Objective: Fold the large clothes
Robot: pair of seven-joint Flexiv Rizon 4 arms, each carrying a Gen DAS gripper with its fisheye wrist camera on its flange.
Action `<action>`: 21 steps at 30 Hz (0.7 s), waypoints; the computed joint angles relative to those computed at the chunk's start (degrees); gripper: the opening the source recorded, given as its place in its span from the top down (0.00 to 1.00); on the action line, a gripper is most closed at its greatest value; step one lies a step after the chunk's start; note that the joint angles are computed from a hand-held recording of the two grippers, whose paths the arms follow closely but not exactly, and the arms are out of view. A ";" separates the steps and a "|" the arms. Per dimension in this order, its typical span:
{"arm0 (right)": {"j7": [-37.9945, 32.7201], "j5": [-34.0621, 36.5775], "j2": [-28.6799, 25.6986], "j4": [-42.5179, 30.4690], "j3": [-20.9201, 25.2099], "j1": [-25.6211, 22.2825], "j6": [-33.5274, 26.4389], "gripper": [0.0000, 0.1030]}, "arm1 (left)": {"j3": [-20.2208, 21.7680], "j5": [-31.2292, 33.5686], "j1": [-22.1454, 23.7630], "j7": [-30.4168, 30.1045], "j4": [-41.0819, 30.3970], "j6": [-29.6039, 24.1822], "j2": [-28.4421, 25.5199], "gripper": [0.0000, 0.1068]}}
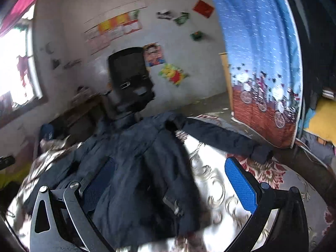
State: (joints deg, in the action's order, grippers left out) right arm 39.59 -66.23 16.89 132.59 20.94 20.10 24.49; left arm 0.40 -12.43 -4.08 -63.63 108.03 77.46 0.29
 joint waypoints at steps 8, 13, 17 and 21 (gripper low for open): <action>11.16 -6.14 -5.39 0.46 -7.13 -6.22 11.13 0.01 | -3.21 1.87 -0.61 7.87 -10.21 5.05 -11.31 0.04; 21.41 -10.69 -8.32 1.40 -10.10 -9.40 16.20 0.01 | -1.37 6.72 -4.02 4.62 -19.63 2.52 -19.96 0.04; 30.82 -16.43 -8.14 4.14 -12.34 -12.57 21.15 0.01 | -0.10 10.06 -7.63 2.07 -26.36 0.96 -25.82 0.04; 41.21 -20.38 -7.75 6.68 -14.24 -15.66 26.64 0.01 | -0.35 11.78 -10.85 0.95 -32.94 -1.13 -31.51 0.04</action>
